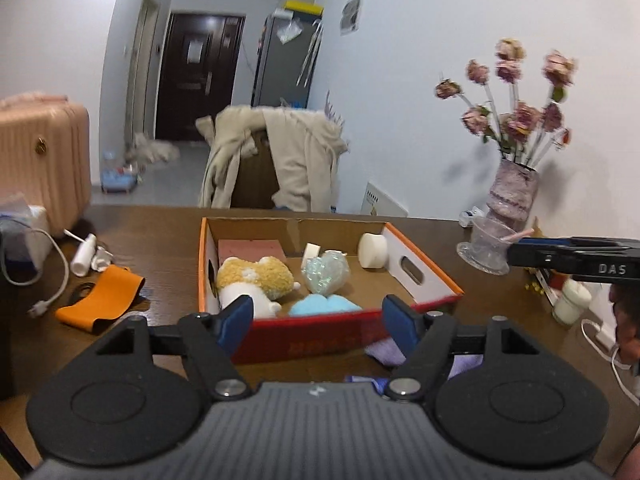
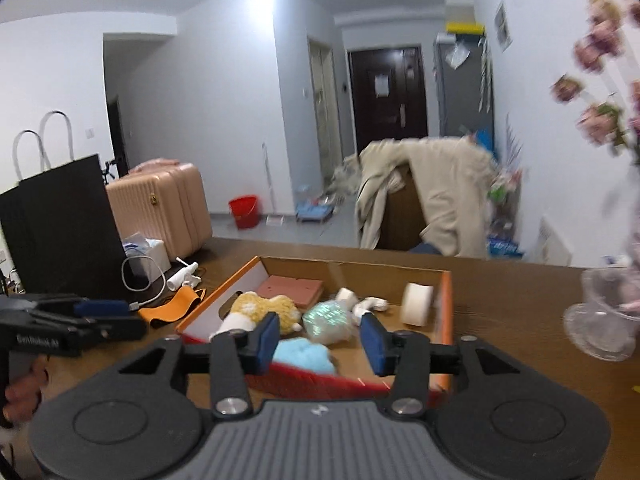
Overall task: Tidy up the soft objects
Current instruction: 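Carry the blue plush into the box and open both grippers, then grasp the pink towel with both grippers and lift it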
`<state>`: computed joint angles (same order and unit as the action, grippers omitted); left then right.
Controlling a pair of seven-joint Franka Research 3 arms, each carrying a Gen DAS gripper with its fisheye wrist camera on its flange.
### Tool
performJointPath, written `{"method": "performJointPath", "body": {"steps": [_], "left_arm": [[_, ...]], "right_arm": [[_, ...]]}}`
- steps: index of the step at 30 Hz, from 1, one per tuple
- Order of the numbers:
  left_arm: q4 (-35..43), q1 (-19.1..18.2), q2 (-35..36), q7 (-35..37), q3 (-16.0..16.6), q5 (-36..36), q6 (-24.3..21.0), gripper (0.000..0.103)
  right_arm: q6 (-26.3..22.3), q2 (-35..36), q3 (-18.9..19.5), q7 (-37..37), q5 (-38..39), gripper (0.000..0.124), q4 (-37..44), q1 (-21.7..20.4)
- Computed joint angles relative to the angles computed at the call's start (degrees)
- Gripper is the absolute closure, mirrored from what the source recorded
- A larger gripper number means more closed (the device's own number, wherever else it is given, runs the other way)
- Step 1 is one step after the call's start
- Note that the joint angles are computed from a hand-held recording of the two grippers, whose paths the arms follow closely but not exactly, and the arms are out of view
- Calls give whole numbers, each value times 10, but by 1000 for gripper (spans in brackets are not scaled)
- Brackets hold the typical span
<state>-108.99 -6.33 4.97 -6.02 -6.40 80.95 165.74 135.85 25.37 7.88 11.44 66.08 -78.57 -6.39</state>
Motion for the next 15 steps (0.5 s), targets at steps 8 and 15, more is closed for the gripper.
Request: {"method": "performJointPath", "body": {"steps": [8, 15], "left_arm": [[-105, -43, -62, -207, -56, 111, -82, 20], [-73, -68, 7, -137, -53, 31, -67, 20]], "right_arm": [[-43, -117, -37, -207, 174, 69, -232, -46], [-91, -82, -79, -134, 123, 69, -229, -33]]}}
